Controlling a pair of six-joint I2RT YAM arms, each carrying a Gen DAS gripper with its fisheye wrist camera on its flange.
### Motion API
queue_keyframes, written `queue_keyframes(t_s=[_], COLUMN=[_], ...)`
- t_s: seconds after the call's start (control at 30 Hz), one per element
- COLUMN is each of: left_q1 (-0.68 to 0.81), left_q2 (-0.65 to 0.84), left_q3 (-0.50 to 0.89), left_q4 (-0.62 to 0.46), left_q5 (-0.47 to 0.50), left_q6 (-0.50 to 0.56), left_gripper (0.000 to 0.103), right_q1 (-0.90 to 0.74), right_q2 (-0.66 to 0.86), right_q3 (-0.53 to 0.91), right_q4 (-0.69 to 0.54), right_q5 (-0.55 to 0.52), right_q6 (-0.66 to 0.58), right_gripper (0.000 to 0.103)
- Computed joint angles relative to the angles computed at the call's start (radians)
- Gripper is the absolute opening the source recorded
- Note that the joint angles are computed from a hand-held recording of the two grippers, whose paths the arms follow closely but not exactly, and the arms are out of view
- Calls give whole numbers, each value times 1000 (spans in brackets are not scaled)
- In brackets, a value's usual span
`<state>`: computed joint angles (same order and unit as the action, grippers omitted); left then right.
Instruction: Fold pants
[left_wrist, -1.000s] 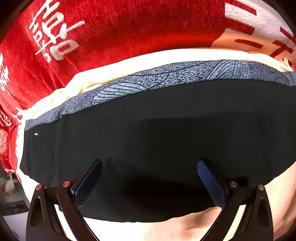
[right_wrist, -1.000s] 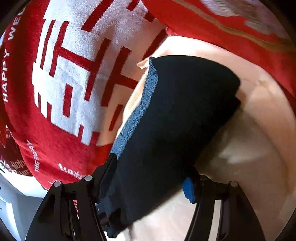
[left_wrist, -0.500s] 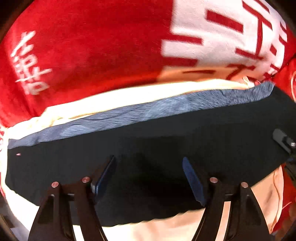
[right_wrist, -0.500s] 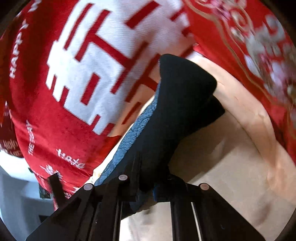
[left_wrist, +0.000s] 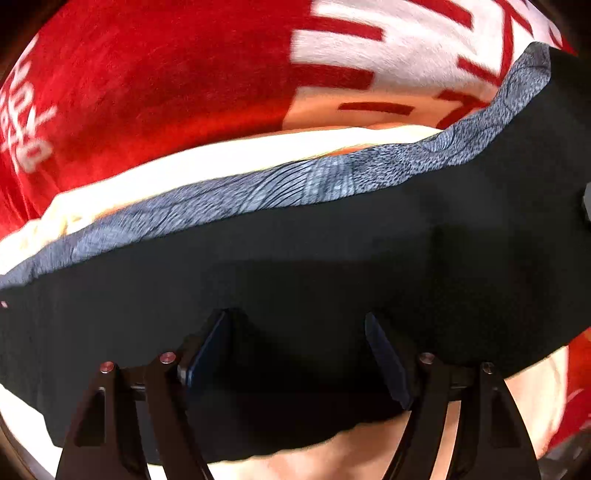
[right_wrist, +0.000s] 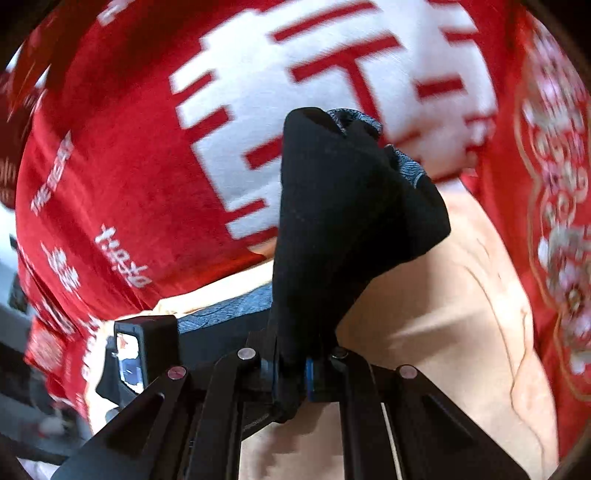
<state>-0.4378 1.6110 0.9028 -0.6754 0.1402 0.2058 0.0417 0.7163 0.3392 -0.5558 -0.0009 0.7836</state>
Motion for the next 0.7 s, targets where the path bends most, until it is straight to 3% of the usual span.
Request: queue_keyframes(t_s=[0.13, 0.23, 0.37, 0.5, 0.6, 0.7], left_q1=[220, 406, 646, 798, 863, 907], left_q2=[-38, -21, 112, 284, 393, 451], left_q3=[57, 141, 323, 517, 640, 715], left_q4=[-115, -207, -270, -289, -301, -332], left_q5=[77, 100, 81, 41, 16, 23], left_q6=[164, 335, 532, 602, 618, 638], left_gripper=[77, 77, 77, 77, 77, 77], right_q1=[333, 531, 695, 773, 828, 897], right_q2=[193, 447, 847, 1176, 1441, 1515], right_q3=[149, 292, 545, 747, 972, 1090], right_q4=[-41, -44, -74, -86, -213, -348], right_q5=[248, 369, 418, 385, 377, 436], right_q6=[122, 187, 182, 153, 143, 170], right_gripper=[10, 10, 10, 12, 18, 28])
